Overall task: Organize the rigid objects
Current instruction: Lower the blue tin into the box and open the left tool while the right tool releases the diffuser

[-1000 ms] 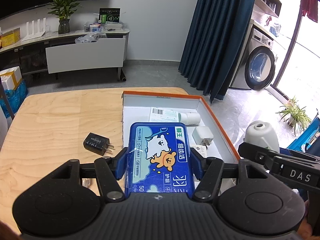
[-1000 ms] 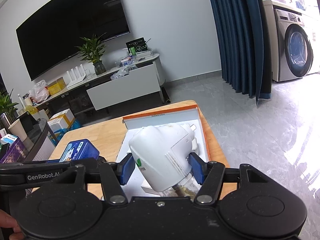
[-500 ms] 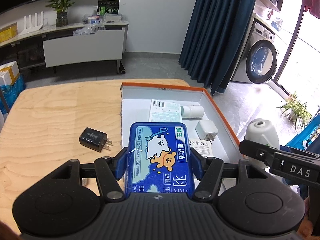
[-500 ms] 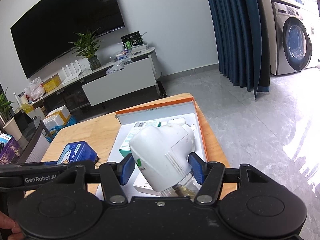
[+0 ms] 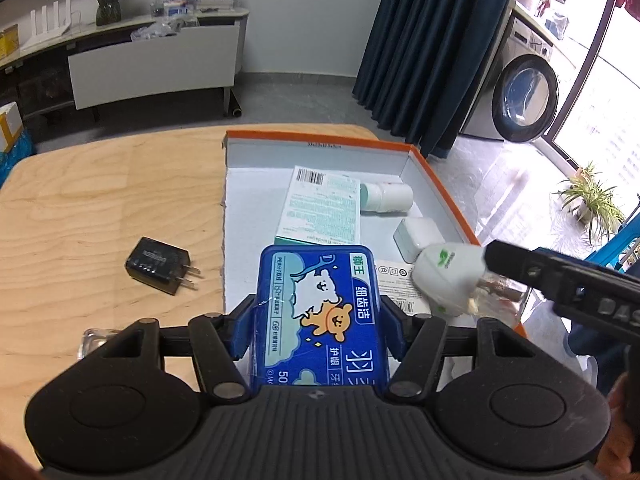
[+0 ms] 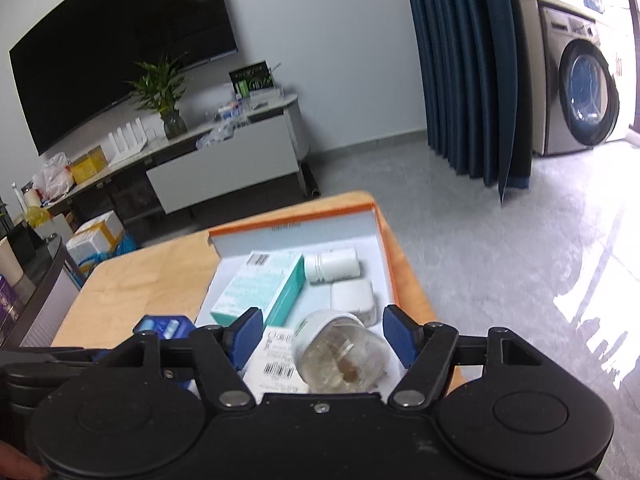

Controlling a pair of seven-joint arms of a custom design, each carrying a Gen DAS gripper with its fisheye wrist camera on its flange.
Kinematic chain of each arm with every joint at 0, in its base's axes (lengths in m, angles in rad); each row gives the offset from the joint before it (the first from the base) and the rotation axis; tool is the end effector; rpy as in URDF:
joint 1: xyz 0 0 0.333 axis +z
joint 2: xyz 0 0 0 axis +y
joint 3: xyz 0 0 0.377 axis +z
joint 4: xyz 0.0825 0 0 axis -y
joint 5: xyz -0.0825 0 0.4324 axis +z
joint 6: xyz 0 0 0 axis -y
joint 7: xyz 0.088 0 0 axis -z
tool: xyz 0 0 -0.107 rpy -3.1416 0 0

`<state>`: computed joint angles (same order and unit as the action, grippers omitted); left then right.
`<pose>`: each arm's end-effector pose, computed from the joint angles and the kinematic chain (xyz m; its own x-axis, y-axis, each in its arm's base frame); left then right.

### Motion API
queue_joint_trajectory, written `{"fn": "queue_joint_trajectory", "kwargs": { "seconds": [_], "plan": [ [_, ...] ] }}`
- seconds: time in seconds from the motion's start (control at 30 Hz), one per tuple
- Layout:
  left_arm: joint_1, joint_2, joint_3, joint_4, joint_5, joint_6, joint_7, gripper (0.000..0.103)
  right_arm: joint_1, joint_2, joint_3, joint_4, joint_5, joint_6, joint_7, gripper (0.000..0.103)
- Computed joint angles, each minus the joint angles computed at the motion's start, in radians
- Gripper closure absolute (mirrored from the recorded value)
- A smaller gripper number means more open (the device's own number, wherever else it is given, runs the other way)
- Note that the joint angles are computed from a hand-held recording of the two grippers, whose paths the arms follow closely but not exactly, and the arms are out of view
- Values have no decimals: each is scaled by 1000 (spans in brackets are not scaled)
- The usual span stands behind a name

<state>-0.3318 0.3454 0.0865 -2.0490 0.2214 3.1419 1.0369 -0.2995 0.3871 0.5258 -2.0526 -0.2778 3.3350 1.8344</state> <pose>0.6685 -0.1923 0.3788 -0.0190 -0.9832 0.1814 -0.7468 -0.1066 -0.6564 0.6777 0.1480 0.4108 0.2348 -0.9485 -0.2126 -0.6090 0.0269 -0.7927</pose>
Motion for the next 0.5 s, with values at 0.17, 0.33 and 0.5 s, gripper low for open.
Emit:
{"fn": "queue_joint_trajectory", "kwargs": {
  "seconds": [0.17,0.33,0.5],
  "plan": [
    [14,23,-11,33,-3,-33,-2,27,46,-29,-60,-22,0,37,20,23],
    [-5,-11,21,-9,5,4,-41,23,46,-50,-74,-36,-59,63,84,23],
    [-169,-67,216,-79,83,43,-147,19,9,-52,-29,-35,-165,58,149,22]
  ]
}}
